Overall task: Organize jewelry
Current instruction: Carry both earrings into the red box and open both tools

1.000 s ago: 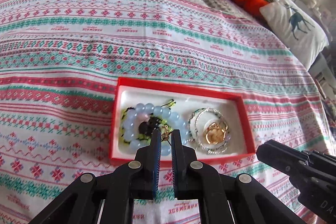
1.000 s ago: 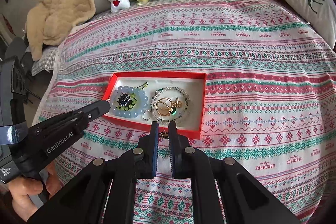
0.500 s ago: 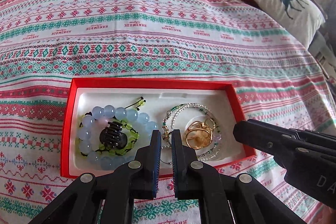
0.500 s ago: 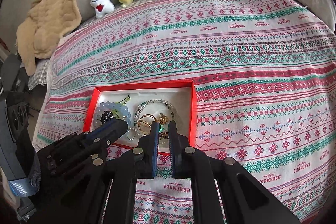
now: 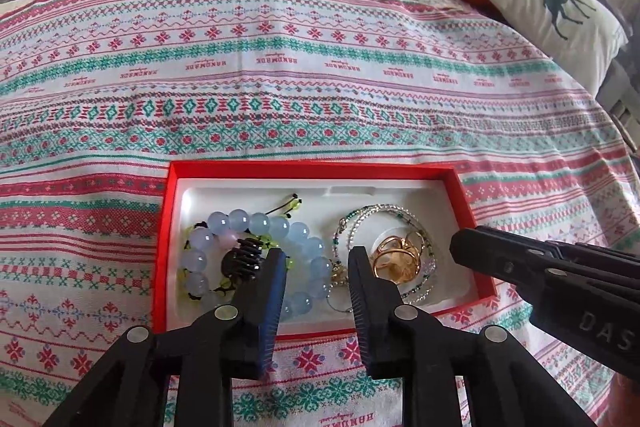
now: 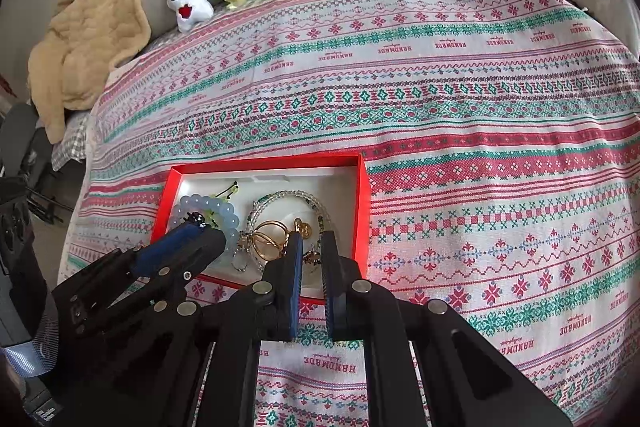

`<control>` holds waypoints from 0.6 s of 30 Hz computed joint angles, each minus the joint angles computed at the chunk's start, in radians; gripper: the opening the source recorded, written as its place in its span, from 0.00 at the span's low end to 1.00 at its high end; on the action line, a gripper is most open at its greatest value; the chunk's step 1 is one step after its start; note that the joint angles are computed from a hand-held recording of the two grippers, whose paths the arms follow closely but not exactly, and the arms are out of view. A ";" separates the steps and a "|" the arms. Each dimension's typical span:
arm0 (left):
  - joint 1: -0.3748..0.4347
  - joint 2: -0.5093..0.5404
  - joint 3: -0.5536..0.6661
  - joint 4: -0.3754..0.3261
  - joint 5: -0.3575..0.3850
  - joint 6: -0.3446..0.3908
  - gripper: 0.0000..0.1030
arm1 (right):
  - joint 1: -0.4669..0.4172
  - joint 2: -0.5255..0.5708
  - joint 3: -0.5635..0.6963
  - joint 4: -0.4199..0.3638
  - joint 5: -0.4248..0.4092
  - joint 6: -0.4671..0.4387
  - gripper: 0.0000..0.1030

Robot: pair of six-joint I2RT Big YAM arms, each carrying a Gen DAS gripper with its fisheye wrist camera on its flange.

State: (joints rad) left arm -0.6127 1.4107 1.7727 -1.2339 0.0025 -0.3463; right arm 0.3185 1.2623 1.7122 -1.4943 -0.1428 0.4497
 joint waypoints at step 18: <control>0.053 -0.039 -0.019 -0.057 -0.035 0.008 0.43 | 0.047 0.057 0.026 0.017 0.060 -0.012 0.09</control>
